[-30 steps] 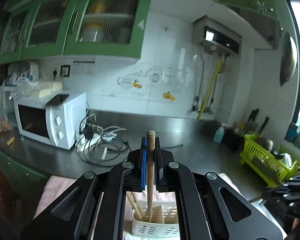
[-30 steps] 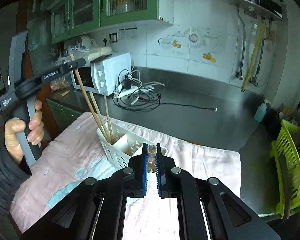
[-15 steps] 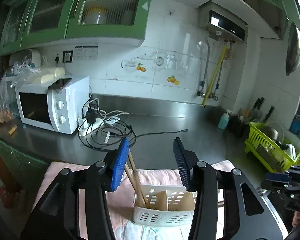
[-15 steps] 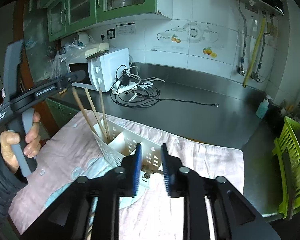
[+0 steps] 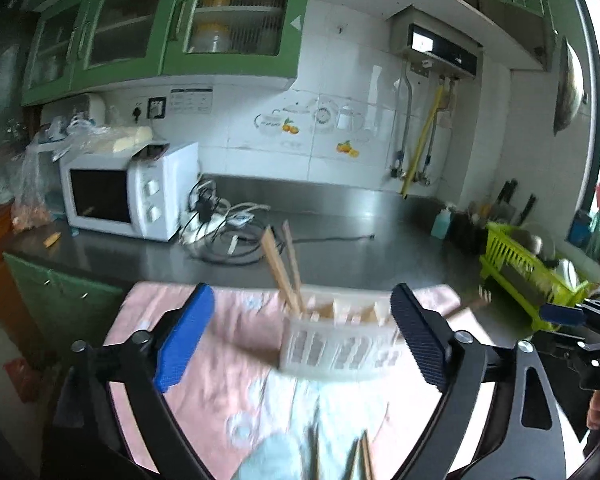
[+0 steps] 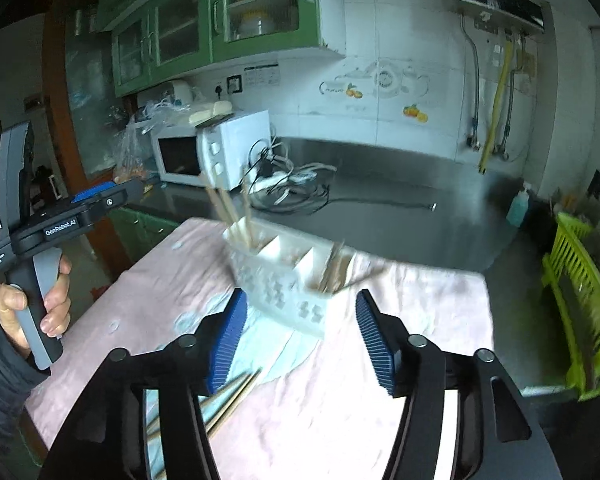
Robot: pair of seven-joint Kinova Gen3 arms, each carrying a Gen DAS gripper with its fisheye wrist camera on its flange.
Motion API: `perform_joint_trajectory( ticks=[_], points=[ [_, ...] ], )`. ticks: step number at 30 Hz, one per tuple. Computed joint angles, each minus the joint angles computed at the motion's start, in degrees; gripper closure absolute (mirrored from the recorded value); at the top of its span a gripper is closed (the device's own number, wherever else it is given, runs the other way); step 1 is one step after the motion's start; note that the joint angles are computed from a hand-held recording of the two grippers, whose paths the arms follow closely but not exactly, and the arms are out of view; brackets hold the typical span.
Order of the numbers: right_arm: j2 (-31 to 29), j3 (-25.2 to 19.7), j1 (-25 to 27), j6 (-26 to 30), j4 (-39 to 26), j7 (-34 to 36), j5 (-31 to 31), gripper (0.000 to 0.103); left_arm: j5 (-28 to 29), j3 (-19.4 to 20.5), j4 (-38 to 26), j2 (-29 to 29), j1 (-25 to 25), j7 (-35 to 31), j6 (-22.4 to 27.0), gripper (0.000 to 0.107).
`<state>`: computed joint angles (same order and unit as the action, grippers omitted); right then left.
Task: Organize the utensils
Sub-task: 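Move both grippers back over the remaining chopsticks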
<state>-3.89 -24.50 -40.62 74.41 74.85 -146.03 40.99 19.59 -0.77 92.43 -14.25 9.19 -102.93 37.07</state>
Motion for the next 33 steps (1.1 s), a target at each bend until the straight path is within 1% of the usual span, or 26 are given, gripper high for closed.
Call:
perform_joint_trajectory(
  ticks=[4,6,7,9,11,13,16,18,19,20,21,22,24,26,30,32,33],
  points=[
    [-0.76,-3.16,-2.12,0.08,5.33,-7.1,0.44,0.043,-0.67,-1.68,7.13,-6.32,0.4,-0.95,0.52,0.011],
    [-0.39,-4.92,-3.88,0.3,7.97,-11.0,0.97,0.037,-1.4,-2.46,10.27,-9.0,0.68,-1.37,1.38,0.01],
    [-0.16,-5.34,-4.71,0.44,8.81,-12.5,1.25,0.036,-1.9,-2.65,11.39,-9.89,0.78,-1.7,1.56,0.01],
    [0.93,-6.31,-6.93,1.05,10.71,-16.37,1.57,0.035,-4.14,-1.71,14.19,-12.03,-0.42,-1.22,2.12,0.01],
    [2.11,-6.33,-9.27,1.4,11.86,-19.21,1.86,0.033,-4.45,-2.95,16.04,-13.24,0.35,-1.74,3.16,0.01],
    [3.35,-6.23,-11.73,1.55,12.95,-22.13,1.79,0.033,-4.12,-4.46,17.98,-14.44,1.19,-2.52,3.62,0.01],
    [4.53,-5.38,-14.96,0.03,14.9,-25.81,1.15,0.033,-3.18,-6.64,20.6,-15.93,1.91,-3.22,4.56,0.01],
    [6.84,-5.48,-18.04,2.38,14.84,-28.38,2.86,0.033,-2.91,-7.78,21.86,-16.44,1.95,-3.78,5.75,0.01],
    [7.75,-4.67,-20.01,2.98,14.88,-29.52,3.41,0.033,-2.8,-7.91,22.32,-16.67,1.7,-3.81,6.05,0.01],
    [8.18,-4.18,-20.93,2.64,15.06,-30.37,3.32,0.036,-2.61,-8.37,22.89,-16.81,1.71,-4.09,6.43,0.01],
    [8.46,-4.37,-20.78,1.37,15.54,-31.13,2.53,0.039,-2.45,-8.87,23.58,-16.9,1.69,-4.42,6.92,0.01],
    [8.54,-3.5,-21.52,0.68,15.91,-31.57,2.12,0.041,-2.41,-8.73,24.1,-16.88,1.31,-4.44,7.02,0.01],
    [9.52,-2.4,-23.32,0.98,15.91,-33.01,2.16,0.046,-3.23,-7.79,25.25,-16.46,0.12,-4.27,7.79,0.01],
    [9.45,-1.36,-24.39,0.0,16.58,-34.22,1.97,0.046,-4.02,-6.81,26.08,-15.78,-0.37,-4.81,8.22,0.01],
    [9.69,-0.48,-25.39,-1.81,17.33,-36.32,1.46,0.055,-5.7,-4.39,28.02,-15.32,-2.1,-4.46,7.81,0.011],
    [10.09,-0.13,-25.58,-2.3,17.43,-36.5,0.98,0.059,-4.96,-5.42,28.11,-14.8,-1.81,-4.6,8.27,0.011],
    [10.19,0.11,-25.59,-2.69,17.62,-36.81,0.67,0.063,-4.65,-5.79,28.33,-14.75,-1.94,-4.6,8.26,0.011]
  ],
)
